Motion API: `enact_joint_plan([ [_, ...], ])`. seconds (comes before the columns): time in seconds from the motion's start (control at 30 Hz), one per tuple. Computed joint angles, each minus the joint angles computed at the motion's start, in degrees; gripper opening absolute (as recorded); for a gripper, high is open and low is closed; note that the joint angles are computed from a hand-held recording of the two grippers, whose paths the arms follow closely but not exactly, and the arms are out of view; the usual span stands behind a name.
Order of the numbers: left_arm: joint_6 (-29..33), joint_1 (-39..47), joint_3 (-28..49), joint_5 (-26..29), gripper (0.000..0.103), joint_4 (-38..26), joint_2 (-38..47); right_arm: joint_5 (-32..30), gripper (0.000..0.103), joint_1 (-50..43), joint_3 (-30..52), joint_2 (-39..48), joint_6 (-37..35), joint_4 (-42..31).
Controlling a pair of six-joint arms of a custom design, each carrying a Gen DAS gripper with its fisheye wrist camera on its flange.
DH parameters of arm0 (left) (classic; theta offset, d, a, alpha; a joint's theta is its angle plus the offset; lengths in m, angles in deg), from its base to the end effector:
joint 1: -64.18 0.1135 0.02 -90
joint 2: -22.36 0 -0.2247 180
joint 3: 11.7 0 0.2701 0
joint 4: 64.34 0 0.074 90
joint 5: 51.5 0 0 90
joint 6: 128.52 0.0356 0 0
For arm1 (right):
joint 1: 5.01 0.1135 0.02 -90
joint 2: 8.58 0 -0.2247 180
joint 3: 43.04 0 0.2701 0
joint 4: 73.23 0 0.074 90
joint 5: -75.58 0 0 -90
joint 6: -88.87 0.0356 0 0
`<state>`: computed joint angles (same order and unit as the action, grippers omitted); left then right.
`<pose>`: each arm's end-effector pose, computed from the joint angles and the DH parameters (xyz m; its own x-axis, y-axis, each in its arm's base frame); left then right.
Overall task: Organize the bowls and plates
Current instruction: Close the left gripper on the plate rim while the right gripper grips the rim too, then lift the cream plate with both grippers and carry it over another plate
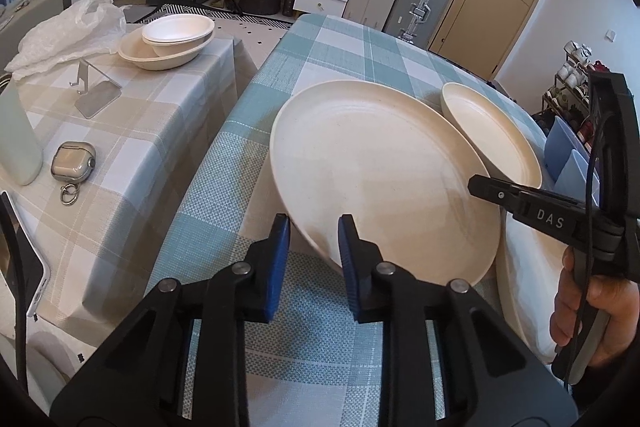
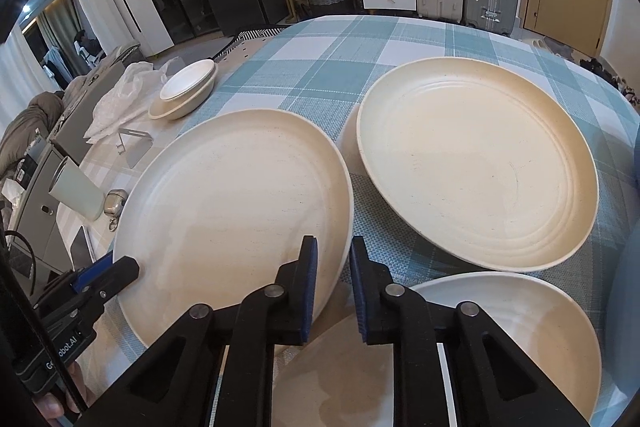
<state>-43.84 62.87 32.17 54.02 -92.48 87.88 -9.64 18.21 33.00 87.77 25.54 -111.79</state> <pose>0.2476 -0.0152 0.1356 -0.7782 -0.0716 -0.6239 0.1231 0.9568 -0.2633 0.3272 0.1371 0.1494 -0.8615 0.1171 -0.4940 0.0374 0.9850 0.1683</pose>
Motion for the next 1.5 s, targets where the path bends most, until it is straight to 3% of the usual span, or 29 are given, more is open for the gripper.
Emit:
enact_joint_plan([
  [0.3, 0.5, -0.1, -0.5, -0.2, 0.022, -2.0, -4.3, 0.7, 0.016, 0.4, -1.7, -2.4, 0.0, 0.9],
  [0.63, -0.1, -3.3, -1.4, -1.8, 0.022, -7.6, -12.5, -0.2, 0.016, -0.7, -6.9, -11.0, 0.8, 0.6],
  [1.07, -4.0, -15.1, -1.0, -8.3, 0.022, -15.9, -23.2, 2.1, 0.016, -1.4, -13.9, -26.4, 2.6, -6.0],
  [1.5, -6.6, -24.3, 0.1, -12.8, 0.022, -20.0, -26.1, 3.9, 0.016, -1.7, -20.7, -41.7, 4.7, -13.4],
])
